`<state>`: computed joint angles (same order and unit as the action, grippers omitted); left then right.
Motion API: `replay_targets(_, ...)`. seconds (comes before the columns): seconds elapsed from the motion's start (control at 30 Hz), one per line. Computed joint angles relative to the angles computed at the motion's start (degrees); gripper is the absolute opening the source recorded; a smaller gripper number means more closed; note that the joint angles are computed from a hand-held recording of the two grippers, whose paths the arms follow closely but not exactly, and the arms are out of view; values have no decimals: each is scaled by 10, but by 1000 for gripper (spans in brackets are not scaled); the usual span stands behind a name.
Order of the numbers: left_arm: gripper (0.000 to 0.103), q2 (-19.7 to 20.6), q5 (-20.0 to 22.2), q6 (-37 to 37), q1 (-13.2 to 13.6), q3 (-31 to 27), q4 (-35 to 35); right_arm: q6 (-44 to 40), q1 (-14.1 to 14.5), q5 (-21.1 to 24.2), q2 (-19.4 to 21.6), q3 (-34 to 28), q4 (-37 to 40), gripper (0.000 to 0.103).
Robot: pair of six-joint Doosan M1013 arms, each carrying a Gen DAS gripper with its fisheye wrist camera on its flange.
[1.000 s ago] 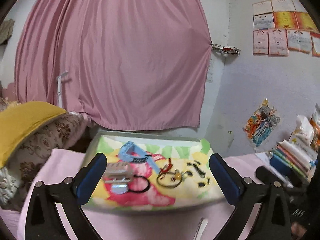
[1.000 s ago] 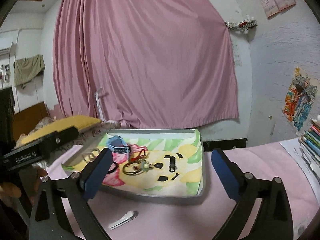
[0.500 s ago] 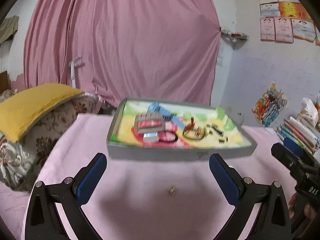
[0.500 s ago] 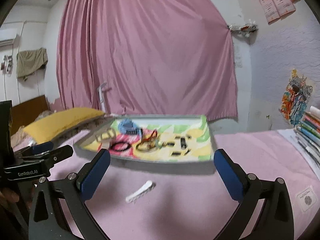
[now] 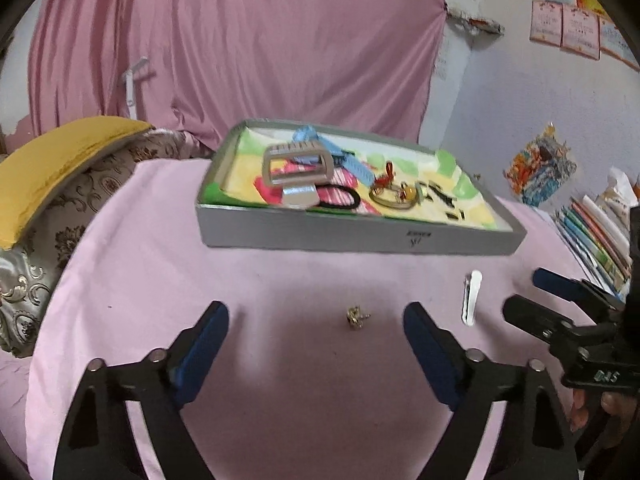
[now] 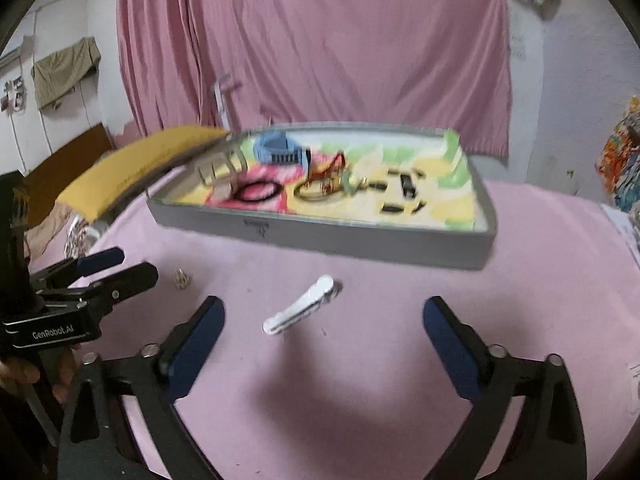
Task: Organize jewelry
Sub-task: 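Grasp the gold earring with the left tool while the right tool grasps the white hair clip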
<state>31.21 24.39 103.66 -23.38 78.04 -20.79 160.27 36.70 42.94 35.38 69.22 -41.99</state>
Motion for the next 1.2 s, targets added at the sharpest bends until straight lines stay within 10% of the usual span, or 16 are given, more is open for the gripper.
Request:
replay_targets(0.63,18,28,108,69,-5,-55,-17,-214,-17,41,40,-80,180,41)
replay_targets(1.2,17,28,116,100,-8,-55,-27,-276,-14,49,42,-87,186,12)
